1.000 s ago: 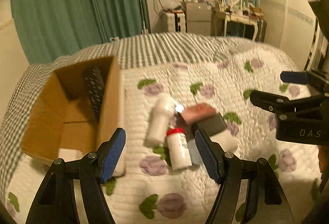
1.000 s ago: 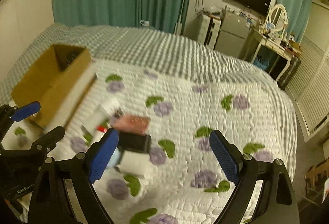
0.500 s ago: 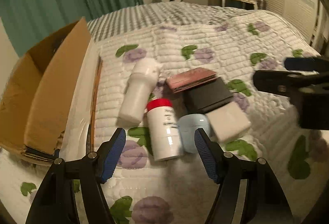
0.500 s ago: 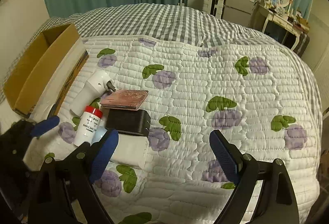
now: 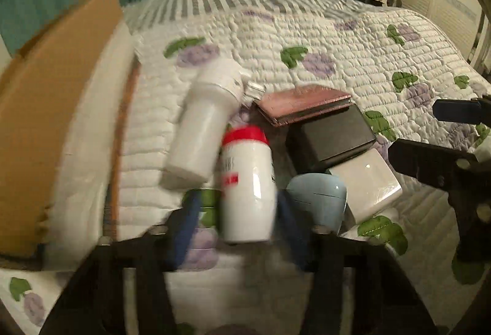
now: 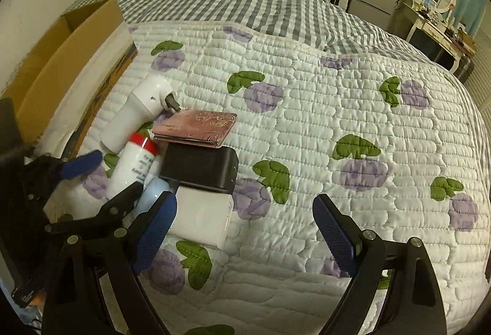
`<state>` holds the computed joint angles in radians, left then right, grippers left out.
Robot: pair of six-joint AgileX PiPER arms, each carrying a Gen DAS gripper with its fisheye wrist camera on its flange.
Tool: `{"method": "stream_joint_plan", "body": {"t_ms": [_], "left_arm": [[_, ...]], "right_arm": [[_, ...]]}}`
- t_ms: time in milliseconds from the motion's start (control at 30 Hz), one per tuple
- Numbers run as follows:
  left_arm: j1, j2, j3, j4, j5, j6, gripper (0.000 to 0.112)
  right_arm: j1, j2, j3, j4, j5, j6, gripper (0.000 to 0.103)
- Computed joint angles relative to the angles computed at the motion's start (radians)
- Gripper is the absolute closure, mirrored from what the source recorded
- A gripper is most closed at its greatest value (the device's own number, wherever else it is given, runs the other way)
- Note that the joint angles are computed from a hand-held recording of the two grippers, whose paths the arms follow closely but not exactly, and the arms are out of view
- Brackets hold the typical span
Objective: Organize rigid objects
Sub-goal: 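Grasp the red-capped white bottle with the left tool while the right tool grasps a white cube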
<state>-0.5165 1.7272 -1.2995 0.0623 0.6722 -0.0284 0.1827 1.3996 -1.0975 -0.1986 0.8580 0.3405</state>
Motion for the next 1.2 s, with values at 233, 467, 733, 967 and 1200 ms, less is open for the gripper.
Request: {"method": "stream_joint_plan", "body": {"t_ms": [233,467,733,967,1200], "left_arm": [[0.004,0.005,0.007,-0.026,-0.011,0.029,0.075],[0.013,-0.085,0.085,-0.026,-0.011,0.029,0.076],[0.040,-0.149,0.105,-0.036,0.001,0.030,0.076],[0.042,-0.160,0.104,-0.010,-0.003,0.000,0.076],[0.053,-0.177,0.110,-0.007,-0.001,-0.003,0.076]], "right_arm": [[0.003,0.057,-0.029,0.014,0.022,-0.029,0.013],[0.033,0.119,-0.054,0.009,0.044,-0.051,0.015],[0.026,0.165,-0.075,0.048,0.053,-0.096,0.020],[0.049,0.227,-0.117,0.056,0.057,-0.124,0.044],[0.031,0.242,-0.111,0.078,0.055,-0.148,0.046]]}}
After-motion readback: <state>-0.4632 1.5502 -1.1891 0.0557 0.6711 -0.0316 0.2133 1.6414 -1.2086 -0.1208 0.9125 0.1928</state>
